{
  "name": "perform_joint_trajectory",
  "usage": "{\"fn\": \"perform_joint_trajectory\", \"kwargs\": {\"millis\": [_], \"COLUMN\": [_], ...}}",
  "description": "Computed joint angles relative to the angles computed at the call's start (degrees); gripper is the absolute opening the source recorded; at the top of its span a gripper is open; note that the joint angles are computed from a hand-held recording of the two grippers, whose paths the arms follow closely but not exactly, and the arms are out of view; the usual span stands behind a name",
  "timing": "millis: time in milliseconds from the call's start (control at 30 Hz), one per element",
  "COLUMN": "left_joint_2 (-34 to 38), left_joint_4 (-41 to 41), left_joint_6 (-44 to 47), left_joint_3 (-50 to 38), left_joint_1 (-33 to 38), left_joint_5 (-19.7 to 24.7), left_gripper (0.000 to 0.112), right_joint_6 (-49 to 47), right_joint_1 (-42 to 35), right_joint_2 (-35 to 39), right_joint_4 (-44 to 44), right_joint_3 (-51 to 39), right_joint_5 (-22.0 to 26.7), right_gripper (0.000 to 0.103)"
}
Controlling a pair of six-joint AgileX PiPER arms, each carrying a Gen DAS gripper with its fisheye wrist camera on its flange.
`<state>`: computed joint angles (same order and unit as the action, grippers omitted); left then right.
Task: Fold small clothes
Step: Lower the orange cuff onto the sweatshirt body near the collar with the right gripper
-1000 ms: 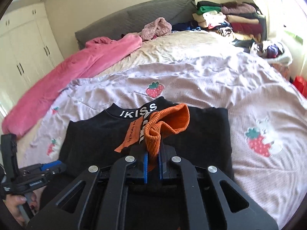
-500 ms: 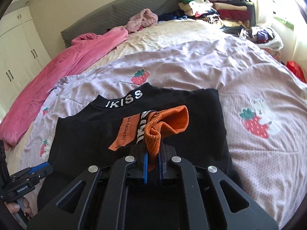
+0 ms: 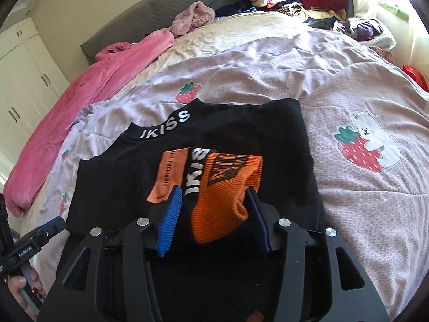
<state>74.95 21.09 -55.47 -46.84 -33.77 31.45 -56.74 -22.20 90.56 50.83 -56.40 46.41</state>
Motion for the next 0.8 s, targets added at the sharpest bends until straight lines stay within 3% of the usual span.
{"fn": "perform_joint_trajectory", "kwargs": {"millis": [200,300,333,367,600,800], "left_joint_2": [0.38,0.93,1.23,1.86,4.07,3.54], "left_joint_4": [1.25,1.48,2.17,2.79,1.07,-0.47], "left_joint_6": [-0.91,-0.60,-1.00,-1.07,0.84,2.07], "left_joint_3": [-0.45,-0.80,-0.90,-1.05,-0.68,-0.79], "left_joint_1": [-0.14,-0.23,-0.43,-0.57,-0.03,0.24], "left_joint_5": [0.54,0.30,0.28,0.03,-1.35,-0.94], "left_gripper": [0.029,0.029,0.029,0.029,0.029,0.029], "right_joint_6": [0.43,0.24,-0.28,-0.88,-6.49,2.94], "right_joint_1": [-0.73,-0.14,0.03,0.08,0.19,1.55], "right_joint_2": [1.65,1.54,1.39,1.19,-1.80,0.80], "right_joint_4": [1.19,1.33,1.52,1.72,2.86,-5.06], "right_joint_3": [-1.78,-2.23,-2.23,-2.15,0.05,-1.29], "right_joint_5": [2.72,2.14,1.72,1.31,-2.94,-4.99], "right_gripper": [0.048,0.026,0.012,0.008,0.008,0.010]}}
